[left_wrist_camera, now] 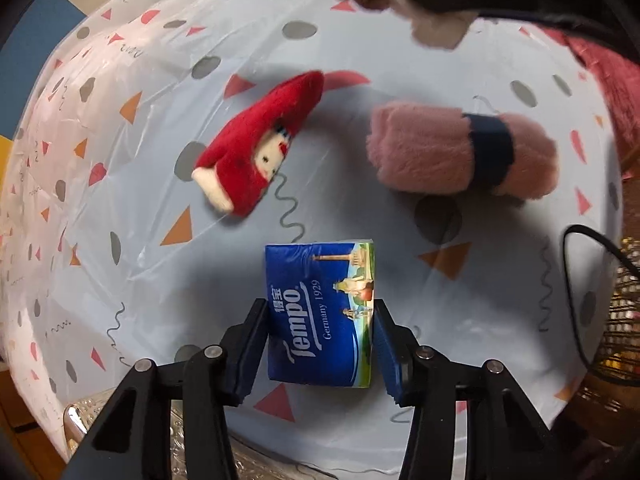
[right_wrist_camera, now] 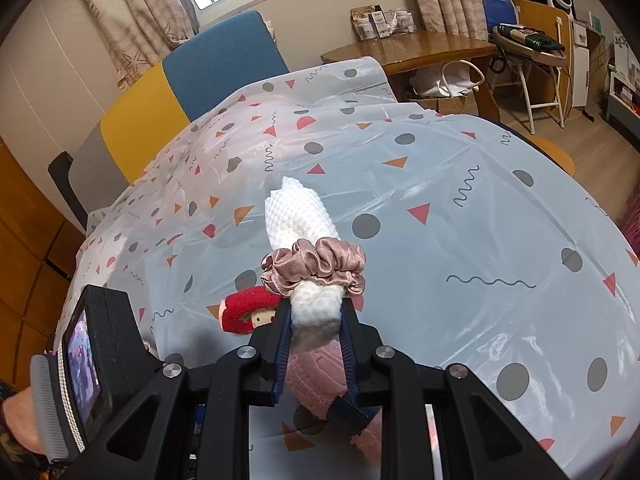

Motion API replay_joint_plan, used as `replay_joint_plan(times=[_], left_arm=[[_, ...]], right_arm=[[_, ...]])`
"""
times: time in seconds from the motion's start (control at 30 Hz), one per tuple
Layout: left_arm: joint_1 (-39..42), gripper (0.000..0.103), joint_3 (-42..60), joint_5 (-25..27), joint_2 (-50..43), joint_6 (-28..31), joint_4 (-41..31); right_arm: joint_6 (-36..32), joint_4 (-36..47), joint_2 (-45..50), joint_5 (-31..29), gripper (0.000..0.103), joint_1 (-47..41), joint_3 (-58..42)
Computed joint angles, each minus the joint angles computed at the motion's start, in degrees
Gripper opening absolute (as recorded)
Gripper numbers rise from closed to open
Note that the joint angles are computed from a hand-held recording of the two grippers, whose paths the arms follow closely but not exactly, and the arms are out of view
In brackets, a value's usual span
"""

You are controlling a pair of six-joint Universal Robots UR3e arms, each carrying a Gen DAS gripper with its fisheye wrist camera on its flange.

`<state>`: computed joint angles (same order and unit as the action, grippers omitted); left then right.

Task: Organize soft objects
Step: 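Carry the Tempo pack into the gold tray and open the left gripper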

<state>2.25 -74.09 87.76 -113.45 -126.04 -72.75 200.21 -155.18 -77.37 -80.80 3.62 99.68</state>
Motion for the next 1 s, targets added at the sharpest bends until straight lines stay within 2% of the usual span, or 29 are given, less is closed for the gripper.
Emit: replay_joint_plan(times=[0.07, 0.33, 0.57, 0.83, 0.93, 1.0], left_arm=[[0.58, 0.051, 0.34, -0.92, 1.12, -0.43, 0.24], [10.41, 0.051, 17.51, -11.46, 4.63, -7.41, -14.62], [22.09, 0.051, 27.11, -17.11, 7.52, -11.26, -20.92], [41.03, 0.051, 21.43, -24.50, 14.27, -8.90, -17.49], [48.35, 0.051, 17.49, -27.85, 16.95, -6.83, -16.34], [53.80, 0.051, 11.30, -29.99, 20.56, -5.55, -12.72]], right_arm=[[-0.05, 0.15, 0.06, 0.04, 0.022, 0.02, -0.08], [-1.94, 1.30, 1.03, -0.48, 0.022, 1.32, -1.53], [-4.27, 2.23, 2.75, -2.38, 0.022, 3.38, -3.51], [-7.56, 2.96, 4.71, -5.57, 0.022, 6.48, -5.85], [-8.30, 4.20, 5.84, -7.03, 0.022, 7.41, -7.31], [-8.69, 5.12, 6.51, -7.80, 0.022, 7.94, -8.20]])
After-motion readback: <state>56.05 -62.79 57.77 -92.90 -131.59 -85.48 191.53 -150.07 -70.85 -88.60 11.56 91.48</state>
